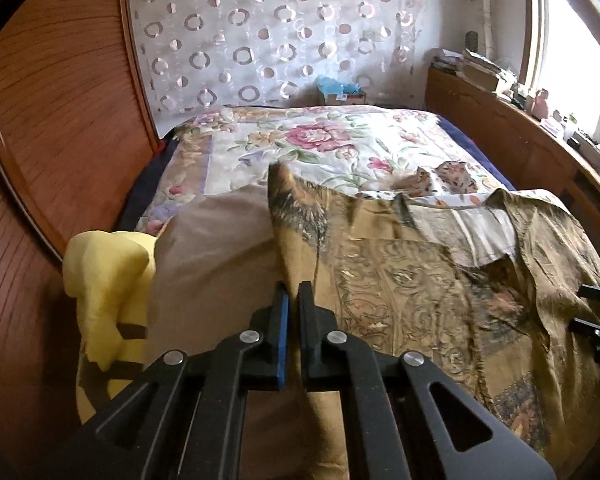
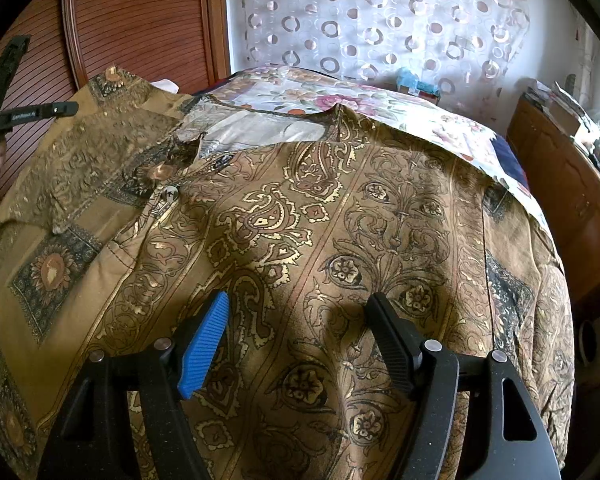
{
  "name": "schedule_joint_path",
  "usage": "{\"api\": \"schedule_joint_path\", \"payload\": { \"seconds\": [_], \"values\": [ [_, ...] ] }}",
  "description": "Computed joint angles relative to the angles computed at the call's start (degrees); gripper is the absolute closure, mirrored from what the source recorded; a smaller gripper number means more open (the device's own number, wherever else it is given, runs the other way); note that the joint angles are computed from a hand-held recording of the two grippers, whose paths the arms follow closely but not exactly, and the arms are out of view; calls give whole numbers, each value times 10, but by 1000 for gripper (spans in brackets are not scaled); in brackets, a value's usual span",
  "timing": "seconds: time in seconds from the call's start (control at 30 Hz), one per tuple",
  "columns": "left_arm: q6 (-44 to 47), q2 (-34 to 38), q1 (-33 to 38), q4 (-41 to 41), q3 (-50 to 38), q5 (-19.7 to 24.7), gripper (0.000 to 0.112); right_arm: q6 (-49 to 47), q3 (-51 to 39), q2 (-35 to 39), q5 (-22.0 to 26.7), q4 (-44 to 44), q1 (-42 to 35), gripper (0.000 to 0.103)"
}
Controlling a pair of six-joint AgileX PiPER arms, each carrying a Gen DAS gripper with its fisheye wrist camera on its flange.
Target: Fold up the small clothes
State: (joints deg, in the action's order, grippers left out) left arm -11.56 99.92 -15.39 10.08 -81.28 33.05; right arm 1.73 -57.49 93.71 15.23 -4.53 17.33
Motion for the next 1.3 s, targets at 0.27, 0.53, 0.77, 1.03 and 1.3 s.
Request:
{"api": "schedule_joint_path", "payload": {
  "seconds": [0.27,0.53,0.77,1.03,1.3],
  "values": [
    [-35,-40,0,33,54,-27,107,-5,4,-3,-1,4,-2,29],
    [-157,-147,-54,150,178,-95,70,-5,4,-4,-1,4,-3,29],
    [-280,-212,-123,239,253,-130,32,-8,6,-5,-1,6,-4,28],
    [-477,-247,-232,395,294,-90,32,-9,6,-6,0,8,-4,27],
    [-575,-255,-303,453,309,-55,32,-13,10,-9,-2,13,-7,27]
  ]
}}
